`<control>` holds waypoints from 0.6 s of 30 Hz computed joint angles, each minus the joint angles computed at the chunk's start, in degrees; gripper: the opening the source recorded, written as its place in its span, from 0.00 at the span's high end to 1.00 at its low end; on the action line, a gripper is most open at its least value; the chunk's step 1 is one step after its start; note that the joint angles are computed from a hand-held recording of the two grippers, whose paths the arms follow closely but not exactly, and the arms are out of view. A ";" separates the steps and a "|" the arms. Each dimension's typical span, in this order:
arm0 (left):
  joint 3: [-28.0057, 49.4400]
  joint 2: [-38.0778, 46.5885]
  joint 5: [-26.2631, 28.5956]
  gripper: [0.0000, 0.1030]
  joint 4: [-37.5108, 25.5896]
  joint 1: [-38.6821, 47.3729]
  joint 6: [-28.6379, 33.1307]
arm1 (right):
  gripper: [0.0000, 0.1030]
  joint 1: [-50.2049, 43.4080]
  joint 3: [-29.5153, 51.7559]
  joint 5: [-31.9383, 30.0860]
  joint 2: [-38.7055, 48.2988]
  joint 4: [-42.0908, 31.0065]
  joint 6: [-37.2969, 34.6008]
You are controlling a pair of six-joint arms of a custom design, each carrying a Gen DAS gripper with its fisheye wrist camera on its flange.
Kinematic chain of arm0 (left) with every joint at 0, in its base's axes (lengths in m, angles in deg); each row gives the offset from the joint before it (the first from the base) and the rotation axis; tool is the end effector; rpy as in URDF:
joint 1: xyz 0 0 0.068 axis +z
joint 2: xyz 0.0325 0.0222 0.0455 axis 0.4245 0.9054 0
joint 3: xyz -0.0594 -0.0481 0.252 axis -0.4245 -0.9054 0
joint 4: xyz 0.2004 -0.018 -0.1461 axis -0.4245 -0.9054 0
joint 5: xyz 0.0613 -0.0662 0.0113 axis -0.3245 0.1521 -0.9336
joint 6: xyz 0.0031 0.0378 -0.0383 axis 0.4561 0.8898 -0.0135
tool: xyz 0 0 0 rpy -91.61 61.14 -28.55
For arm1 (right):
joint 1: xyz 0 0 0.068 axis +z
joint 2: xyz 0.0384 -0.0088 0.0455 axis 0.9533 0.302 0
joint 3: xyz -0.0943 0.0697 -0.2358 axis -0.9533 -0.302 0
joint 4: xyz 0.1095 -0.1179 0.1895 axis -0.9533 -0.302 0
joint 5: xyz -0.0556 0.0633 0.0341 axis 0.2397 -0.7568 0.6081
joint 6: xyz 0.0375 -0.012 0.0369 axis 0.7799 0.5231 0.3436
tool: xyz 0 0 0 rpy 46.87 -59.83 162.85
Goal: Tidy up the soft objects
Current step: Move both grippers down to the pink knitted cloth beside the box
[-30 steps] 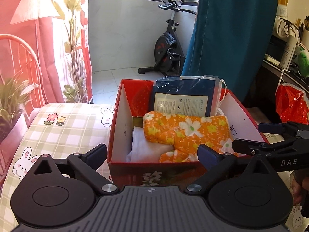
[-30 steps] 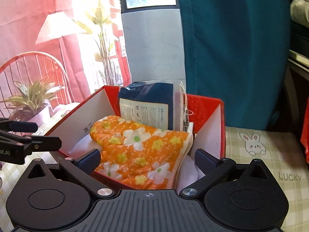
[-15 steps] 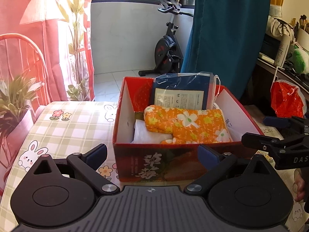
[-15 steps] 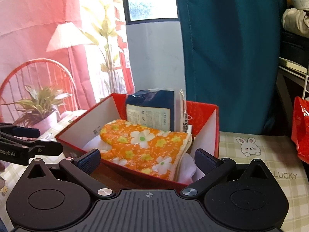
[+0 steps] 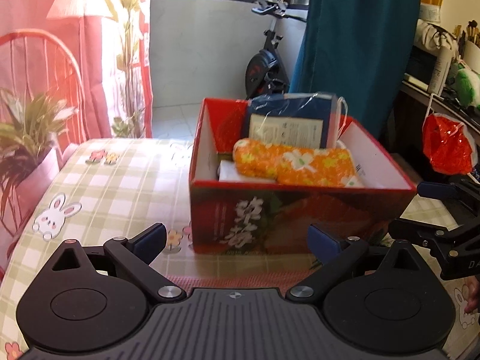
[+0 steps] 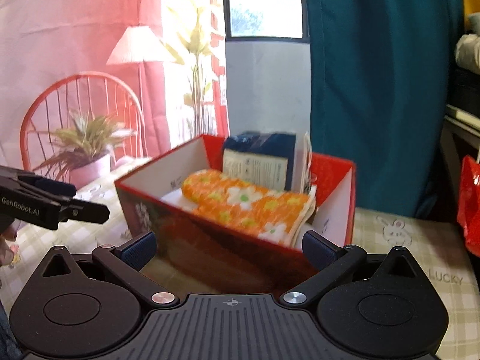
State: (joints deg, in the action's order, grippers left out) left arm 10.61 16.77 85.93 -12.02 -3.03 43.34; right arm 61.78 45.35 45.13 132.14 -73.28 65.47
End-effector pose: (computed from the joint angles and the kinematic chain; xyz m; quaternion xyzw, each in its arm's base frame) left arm 0.2809 -0.1490 0.1297 0.1626 0.8884 -0.1134 0.4140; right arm 0.1956 -0.0248 0.1494 -0.0539 0.8669 0.0715 0.4903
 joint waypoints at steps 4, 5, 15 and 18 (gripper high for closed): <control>-1.78 0.32 0.16 0.02 1.14 0.72 -0.38 | 0.00 0.10 -0.99 0.14 1.26 0.34 0.46; -2.17 0.37 0.17 0.02 1.26 0.83 -0.36 | 0.00 0.12 -1.47 0.35 1.54 0.77 0.54; -5.53 1.21 1.27 0.02 2.84 1.61 -0.49 | 0.01 -3.42 -6.55 -1.63 4.43 5.16 2.44; -5.94 1.97 1.76 0.02 3.23 1.54 -0.46 | 0.00 -3.80 -7.23 -1.72 6.10 5.78 2.12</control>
State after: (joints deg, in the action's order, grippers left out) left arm 4.67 18.75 87.69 -8.79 -1.48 42.89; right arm 57.97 38.12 43.41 138.24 -67.50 67.59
